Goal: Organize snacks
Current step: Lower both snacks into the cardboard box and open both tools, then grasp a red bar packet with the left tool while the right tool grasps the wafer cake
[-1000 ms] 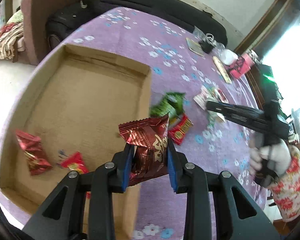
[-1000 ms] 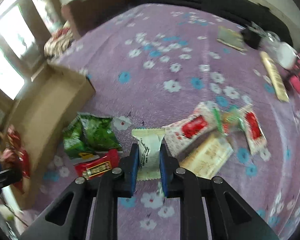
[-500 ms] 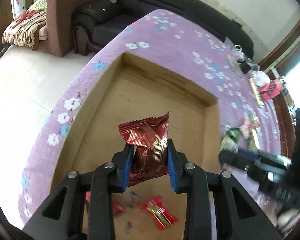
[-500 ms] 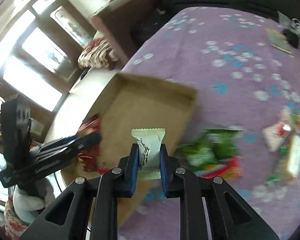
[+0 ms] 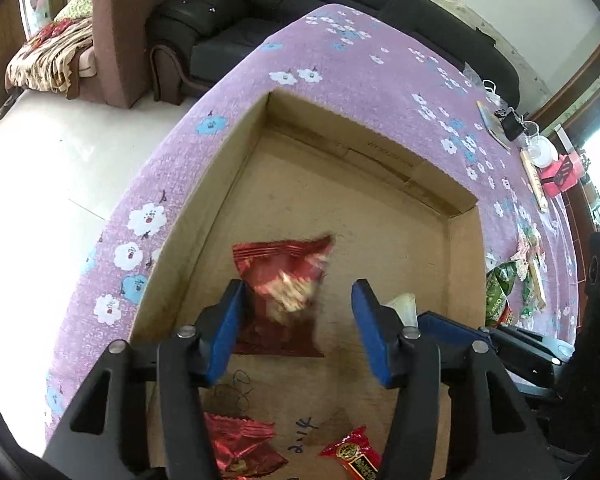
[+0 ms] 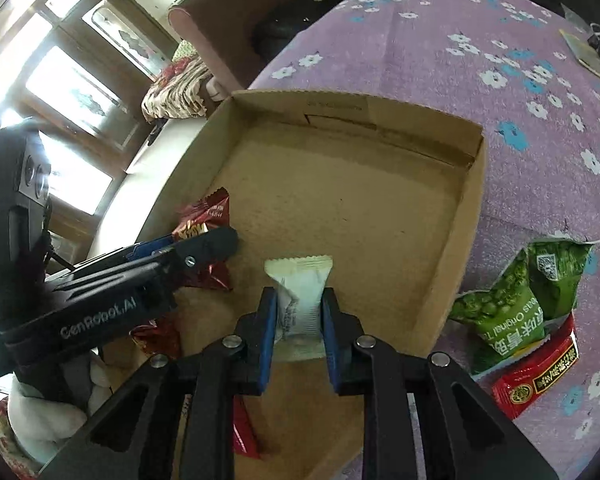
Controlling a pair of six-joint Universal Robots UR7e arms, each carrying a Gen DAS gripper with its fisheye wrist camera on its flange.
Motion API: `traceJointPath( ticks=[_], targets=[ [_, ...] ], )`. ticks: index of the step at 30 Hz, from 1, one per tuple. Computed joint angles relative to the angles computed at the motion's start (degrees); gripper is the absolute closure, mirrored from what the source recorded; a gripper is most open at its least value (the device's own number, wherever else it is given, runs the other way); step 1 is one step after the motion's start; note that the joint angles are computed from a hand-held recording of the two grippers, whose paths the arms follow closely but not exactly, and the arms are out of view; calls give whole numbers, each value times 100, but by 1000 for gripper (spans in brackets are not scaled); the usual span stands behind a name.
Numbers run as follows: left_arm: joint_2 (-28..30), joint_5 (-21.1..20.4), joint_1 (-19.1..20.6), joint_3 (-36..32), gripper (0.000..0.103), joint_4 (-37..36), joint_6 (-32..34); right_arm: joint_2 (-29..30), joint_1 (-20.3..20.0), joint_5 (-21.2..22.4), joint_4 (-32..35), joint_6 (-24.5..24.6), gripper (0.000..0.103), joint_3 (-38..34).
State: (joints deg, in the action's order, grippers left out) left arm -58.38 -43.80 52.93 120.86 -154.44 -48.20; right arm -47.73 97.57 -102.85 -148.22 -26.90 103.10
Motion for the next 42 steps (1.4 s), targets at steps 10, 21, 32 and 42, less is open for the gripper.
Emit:
traceJointPath(
  ticks=[10, 21, 32, 42],
  targets=[
    [-123, 372, -556, 108, 46, -224, 92, -1021, -381, 593, 19, -6, 73, 132],
    [1425, -862, -768, -955, 42, -811, 1147, -1730, -1384, -3, -88, 225, 71, -30],
    [2494, -780, -621, -2113, 42, 0, 1608, -1175, -1533, -238, -149, 202, 59, -692],
    [2524, -779, -745, -2181, 80, 531, 1040, -689, -1362, -905, -178, -214, 70, -999]
  ],
)
